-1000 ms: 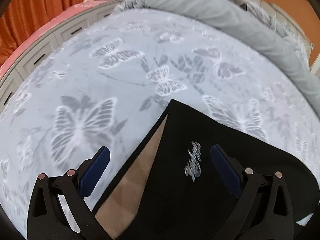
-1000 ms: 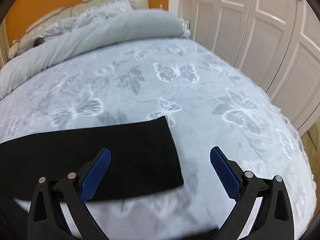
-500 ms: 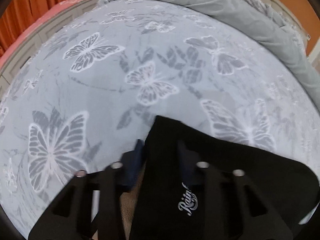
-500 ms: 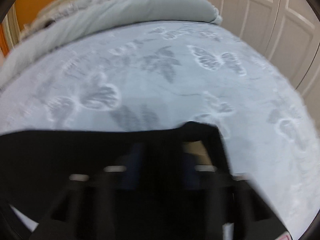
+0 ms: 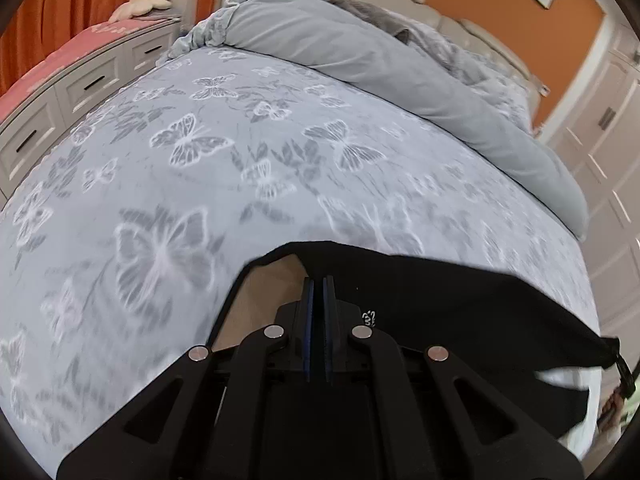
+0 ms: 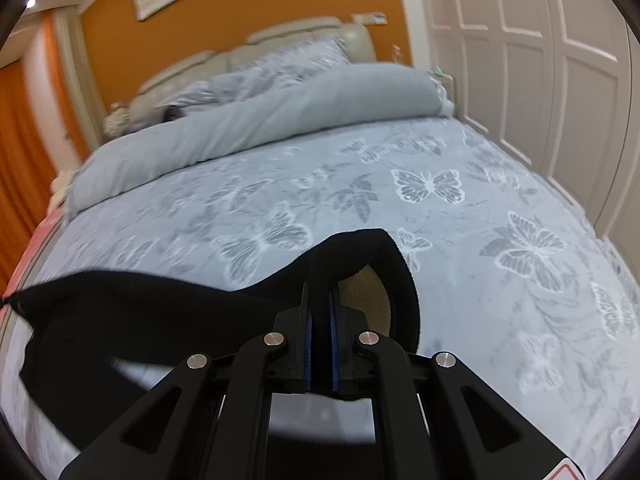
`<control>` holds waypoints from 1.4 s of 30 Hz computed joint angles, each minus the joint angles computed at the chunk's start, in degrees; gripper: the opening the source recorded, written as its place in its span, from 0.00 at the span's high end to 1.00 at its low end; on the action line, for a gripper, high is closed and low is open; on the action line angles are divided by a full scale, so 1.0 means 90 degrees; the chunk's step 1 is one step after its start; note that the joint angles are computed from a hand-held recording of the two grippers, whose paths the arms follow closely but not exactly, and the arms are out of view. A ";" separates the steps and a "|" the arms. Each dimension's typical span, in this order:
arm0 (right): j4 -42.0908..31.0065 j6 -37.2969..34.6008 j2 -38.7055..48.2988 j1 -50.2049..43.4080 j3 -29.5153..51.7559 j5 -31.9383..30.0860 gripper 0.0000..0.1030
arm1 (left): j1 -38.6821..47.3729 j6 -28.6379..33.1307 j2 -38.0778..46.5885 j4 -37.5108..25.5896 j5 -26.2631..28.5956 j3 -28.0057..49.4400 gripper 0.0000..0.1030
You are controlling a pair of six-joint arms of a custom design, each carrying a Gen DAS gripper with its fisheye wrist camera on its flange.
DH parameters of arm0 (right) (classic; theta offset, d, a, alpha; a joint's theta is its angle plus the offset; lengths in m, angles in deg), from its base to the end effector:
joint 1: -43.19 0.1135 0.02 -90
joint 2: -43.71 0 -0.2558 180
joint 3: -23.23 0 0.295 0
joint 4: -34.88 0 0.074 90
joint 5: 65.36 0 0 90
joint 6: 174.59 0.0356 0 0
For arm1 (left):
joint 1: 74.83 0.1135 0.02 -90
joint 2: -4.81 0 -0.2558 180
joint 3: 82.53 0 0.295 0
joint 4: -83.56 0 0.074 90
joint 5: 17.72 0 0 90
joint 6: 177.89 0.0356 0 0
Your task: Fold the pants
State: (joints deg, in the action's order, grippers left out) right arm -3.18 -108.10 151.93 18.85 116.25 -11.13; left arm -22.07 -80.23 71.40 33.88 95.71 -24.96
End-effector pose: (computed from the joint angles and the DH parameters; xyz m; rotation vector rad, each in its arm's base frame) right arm 0.4151 -0.1649 0.1967 -0.2291 2.2947 0.3676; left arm 0.1717 0.2025 0.2109 -0.8147 2.3363 -0.0945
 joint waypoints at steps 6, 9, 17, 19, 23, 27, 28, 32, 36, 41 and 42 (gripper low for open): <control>-0.0765 -0.1635 -0.1060 -0.0874 -0.1300 -0.0457 0.95 | 0.1937 0.2329 -0.1922 -0.2186 0.1011 -0.1051 0.97; -0.0951 -0.2310 -0.1115 -0.1163 -0.1662 -0.0239 0.95 | 0.2886 0.3503 -0.2292 -0.2777 0.0937 -0.1546 0.96; -0.0669 -0.2337 -0.1151 -0.1751 -0.2319 0.0264 0.62 | 0.5102 0.4651 -0.0968 -0.2532 0.0837 -0.1988 0.53; -0.0631 -0.2307 -0.1625 -0.2081 -0.2623 -0.0078 0.53 | 0.5873 0.5151 -0.0675 -0.3176 0.1381 -0.1675 0.26; -0.0993 -0.2381 -0.2169 -0.2717 -0.2943 -0.0836 0.47 | 0.5617 0.4943 -0.0835 -0.3723 0.1676 -0.1696 0.14; -0.1581 -0.2740 -0.2460 -0.3007 -0.3249 -0.1077 0.47 | 0.4006 0.3056 -0.0715 -0.2851 0.1619 -0.2034 0.13; -0.1679 -0.2854 -0.2538 -0.3071 -0.3333 -0.1104 0.47 | 0.3552 0.2473 -0.0360 -0.2467 0.1567 -0.2033 0.14; -0.1839 -0.2956 -0.2892 -0.3174 -0.3730 -0.1085 0.47 | 0.3066 0.1931 0.0991 -0.2343 0.1729 -0.1531 0.95; -0.2010 -0.3107 -0.3296 -0.3123 -0.4009 -0.1093 0.47 | 0.3517 0.2822 0.0266 -0.3576 0.2019 -0.0732 0.95; -0.1604 -0.2994 -0.3257 -0.2953 -0.4334 -0.0768 0.47 | 0.3877 0.3308 0.0687 -0.3386 0.1212 -0.0323 0.88; -0.1503 -0.2896 -0.3106 -0.2934 -0.4337 -0.0676 0.47 | 0.3804 0.3230 0.0870 -0.3063 0.0921 -0.0484 0.88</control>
State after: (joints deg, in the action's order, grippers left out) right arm -16.71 -134.17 123.98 -7.55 77.22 -17.21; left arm 12.17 -51.16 79.23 6.32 103.99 -29.32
